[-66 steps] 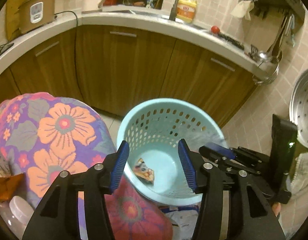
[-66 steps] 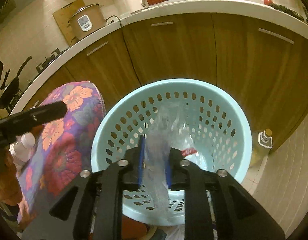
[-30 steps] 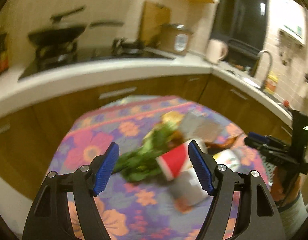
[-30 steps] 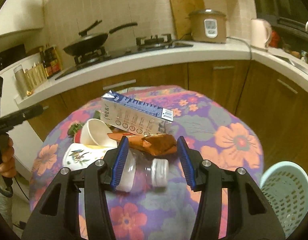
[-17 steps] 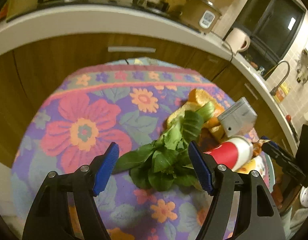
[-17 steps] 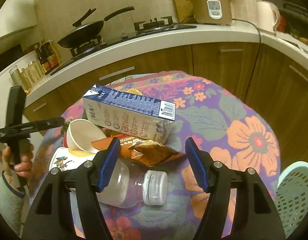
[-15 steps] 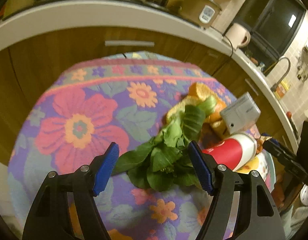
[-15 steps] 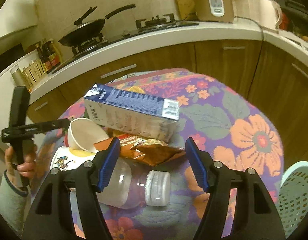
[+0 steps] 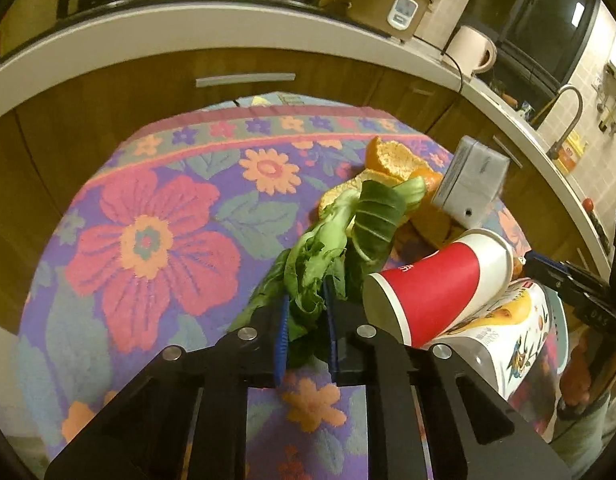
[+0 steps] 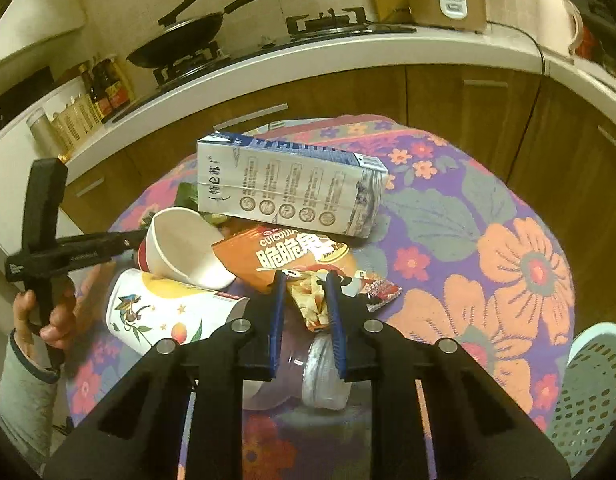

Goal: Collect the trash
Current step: 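Grasp the green vegetable scraps with the left tool while the right tool grasps the orange snack bag, then carry the vegetable and snack bag over the blue basket and release both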

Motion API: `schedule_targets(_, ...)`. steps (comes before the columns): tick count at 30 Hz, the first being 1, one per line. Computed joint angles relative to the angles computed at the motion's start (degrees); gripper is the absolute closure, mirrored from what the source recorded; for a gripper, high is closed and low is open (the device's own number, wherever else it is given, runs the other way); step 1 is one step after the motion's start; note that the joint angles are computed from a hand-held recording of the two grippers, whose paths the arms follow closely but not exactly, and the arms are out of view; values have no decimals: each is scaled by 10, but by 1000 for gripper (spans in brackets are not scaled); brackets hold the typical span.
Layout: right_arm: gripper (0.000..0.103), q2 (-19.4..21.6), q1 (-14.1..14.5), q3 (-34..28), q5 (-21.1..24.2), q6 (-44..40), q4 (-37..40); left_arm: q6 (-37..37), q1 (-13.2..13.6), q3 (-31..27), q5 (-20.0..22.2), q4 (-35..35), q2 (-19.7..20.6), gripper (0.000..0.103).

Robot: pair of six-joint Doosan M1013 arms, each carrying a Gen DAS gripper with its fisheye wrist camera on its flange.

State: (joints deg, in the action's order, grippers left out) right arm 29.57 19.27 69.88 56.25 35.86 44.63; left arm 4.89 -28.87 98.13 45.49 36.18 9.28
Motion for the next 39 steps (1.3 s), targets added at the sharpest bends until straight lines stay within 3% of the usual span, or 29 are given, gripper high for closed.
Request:
schedule_targets(9, 90, -23, -11, 22, -5, -58, 69, -71, -30, 27, -3, 87, -39, 91)
schedule_targets(15, 90, -42, -22, 40, 5, -93, 112, -78, -49, 22, -3, 125, -46, 91)
schedule_targets(21, 90, -66, -33, 71, -15, -129, 148, -46, -66, -10, -2, 146, -33, 91)
schedule_targets(30, 90, -92, -75, 109, -59, -157, 189, 83, -81, -113, -20, 109, 30, 91)
schedule_targets(39, 90, -93, -138, 130, -113, -119, 201, 285, -76, -269, -31, -32, 142, 91)
